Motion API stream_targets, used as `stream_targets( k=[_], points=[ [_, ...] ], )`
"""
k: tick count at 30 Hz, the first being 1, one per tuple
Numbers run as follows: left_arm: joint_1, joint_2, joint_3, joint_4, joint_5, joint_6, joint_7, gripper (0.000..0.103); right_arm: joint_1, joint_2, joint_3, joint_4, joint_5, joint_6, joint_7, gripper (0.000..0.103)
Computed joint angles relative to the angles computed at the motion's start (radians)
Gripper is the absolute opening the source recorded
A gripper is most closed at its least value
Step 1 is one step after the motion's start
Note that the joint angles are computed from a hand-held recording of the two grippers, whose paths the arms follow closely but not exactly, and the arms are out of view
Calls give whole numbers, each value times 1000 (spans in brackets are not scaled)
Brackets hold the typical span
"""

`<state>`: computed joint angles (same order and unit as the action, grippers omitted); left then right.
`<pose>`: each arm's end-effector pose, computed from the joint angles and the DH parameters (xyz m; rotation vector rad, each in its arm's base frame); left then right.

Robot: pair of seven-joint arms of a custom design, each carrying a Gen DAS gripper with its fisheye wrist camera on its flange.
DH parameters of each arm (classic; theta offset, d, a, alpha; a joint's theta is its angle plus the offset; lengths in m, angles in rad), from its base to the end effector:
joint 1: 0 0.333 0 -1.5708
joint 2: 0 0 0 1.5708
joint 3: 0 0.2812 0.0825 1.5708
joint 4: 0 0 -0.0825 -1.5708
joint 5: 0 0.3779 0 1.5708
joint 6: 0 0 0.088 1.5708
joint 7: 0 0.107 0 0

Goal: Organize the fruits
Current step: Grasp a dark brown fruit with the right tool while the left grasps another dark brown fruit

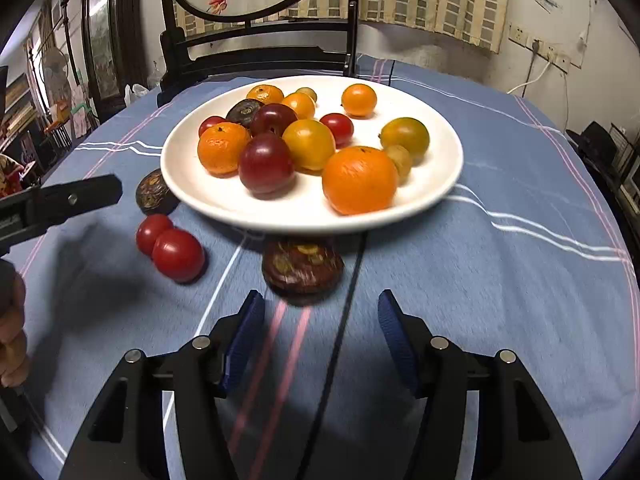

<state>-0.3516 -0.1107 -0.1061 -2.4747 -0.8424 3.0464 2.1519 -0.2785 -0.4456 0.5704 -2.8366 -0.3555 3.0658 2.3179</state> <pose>0.4670 -0.1657 0.3648 -1.7025 2.1447 -0.9619 0.3854 0.1275 0.3379 -1.7798 1.9272 -0.6837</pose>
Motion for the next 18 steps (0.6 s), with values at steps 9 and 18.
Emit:
stream_targets(
  k=[9,18],
  points=[
    [21,9,-10,-2,86,8,-78,95,-65,65,45,75,-89,-3,76,42],
    [46,32,-26,-11,246,27,-197,95,125,-38,-130,-56,58,39,-2,42]
  ],
)
